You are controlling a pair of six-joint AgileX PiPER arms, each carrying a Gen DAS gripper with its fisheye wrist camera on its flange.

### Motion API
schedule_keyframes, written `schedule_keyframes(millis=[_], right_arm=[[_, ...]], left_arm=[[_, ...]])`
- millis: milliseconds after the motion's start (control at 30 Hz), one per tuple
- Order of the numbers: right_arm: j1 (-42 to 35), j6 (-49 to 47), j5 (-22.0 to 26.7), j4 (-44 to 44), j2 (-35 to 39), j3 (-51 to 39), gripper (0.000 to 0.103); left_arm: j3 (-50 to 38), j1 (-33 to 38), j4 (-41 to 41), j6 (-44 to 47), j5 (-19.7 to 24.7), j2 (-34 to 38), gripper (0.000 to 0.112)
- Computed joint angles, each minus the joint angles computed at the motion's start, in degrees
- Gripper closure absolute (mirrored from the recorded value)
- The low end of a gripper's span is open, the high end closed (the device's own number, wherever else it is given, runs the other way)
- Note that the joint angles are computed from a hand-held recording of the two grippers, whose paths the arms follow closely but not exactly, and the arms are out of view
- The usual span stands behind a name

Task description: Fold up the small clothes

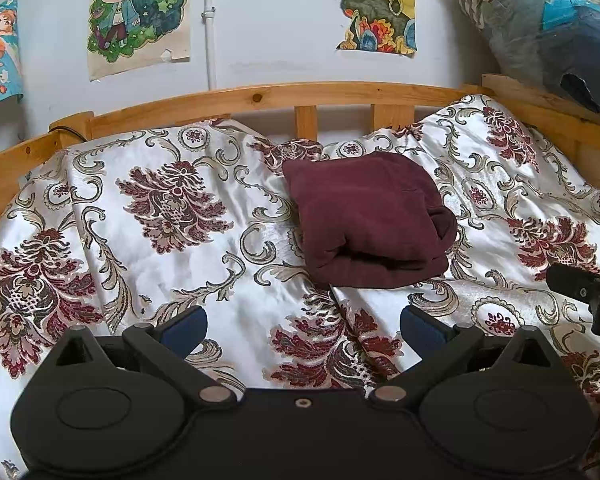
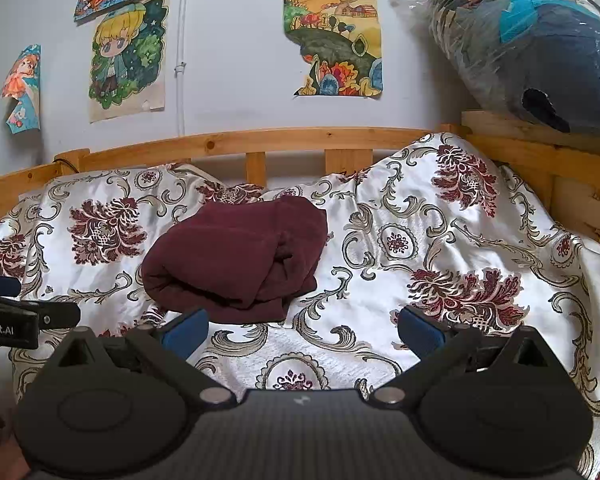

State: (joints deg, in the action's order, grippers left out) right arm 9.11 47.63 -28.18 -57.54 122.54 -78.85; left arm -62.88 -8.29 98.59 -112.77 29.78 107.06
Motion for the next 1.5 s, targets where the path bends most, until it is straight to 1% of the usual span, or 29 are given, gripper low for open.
schedule_keyframes(millis=[400,1500], right_arm=[[0.02,0.01,0.02,0.07,0.15,-0.06,0.0],[0.16,0.13,0.28,0.01,0.13,-0.1,0.0]], left_arm=[[-0.4,-0.15,-1.28,1.37,0.06,0.34,0.01],[-0.44,-0.06,-1.43,1.64,-0.13,0.41,0.01]])
